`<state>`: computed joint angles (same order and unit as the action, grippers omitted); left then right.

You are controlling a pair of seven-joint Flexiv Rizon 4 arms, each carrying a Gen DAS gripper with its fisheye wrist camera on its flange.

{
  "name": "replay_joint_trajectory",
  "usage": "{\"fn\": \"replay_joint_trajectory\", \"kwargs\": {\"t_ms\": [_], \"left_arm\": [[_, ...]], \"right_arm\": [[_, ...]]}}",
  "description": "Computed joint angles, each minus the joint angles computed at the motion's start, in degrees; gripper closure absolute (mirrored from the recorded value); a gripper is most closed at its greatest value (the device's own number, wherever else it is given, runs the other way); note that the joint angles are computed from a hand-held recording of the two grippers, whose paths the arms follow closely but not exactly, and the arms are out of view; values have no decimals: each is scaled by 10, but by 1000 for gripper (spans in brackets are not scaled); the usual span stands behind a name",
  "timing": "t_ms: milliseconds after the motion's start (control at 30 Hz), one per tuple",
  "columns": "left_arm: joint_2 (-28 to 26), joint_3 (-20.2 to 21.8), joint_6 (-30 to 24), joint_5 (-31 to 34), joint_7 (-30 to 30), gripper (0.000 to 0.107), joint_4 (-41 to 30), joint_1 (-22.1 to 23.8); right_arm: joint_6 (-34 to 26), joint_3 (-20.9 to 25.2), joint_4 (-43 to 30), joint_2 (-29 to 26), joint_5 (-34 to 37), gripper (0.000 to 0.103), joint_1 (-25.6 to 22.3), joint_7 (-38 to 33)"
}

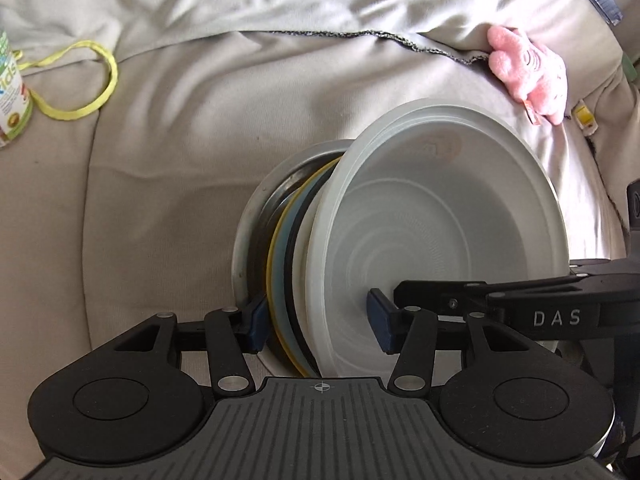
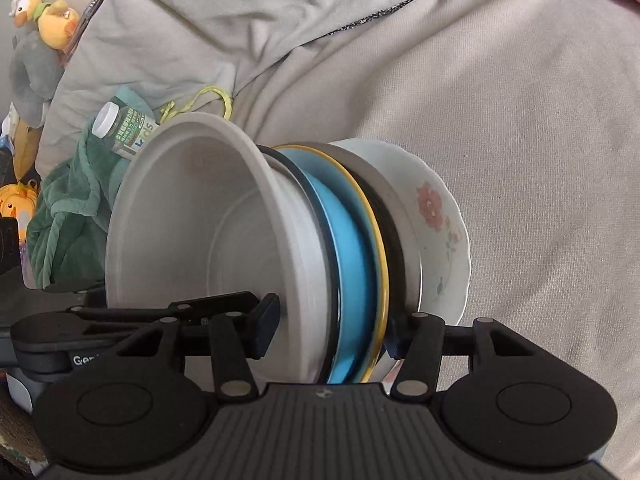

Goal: Organize plates and bowls
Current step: 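Carry the bowl stack with both grippers onto the steel bowl and floral plate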

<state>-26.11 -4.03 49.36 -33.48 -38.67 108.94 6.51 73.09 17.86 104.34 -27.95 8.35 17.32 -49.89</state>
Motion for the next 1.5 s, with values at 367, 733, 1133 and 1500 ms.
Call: {"fn": "replay_joint_trajectory", "kwargs": {"t_ms": [367, 733, 1133, 1500], "left_arm": [[-7, -3, -20, -6, -3, 52, -10, 7], [-28, -2, -63, -19, -28, 57, -39, 16], [-43, -31, -74, -182, 52, 62, -18, 54], [-67, -31, -119, -201, 96, 74, -33, 70]], "right_arm": [[-57, -10, -31, -6, -4, 52, 4, 23], [-138, -33, -74, -15, -33, 52, 25, 46], [-153, -59, -76, -17, -84, 44, 56, 62], [-231, -65, -104, -13, -115, 49, 69, 112]]}}
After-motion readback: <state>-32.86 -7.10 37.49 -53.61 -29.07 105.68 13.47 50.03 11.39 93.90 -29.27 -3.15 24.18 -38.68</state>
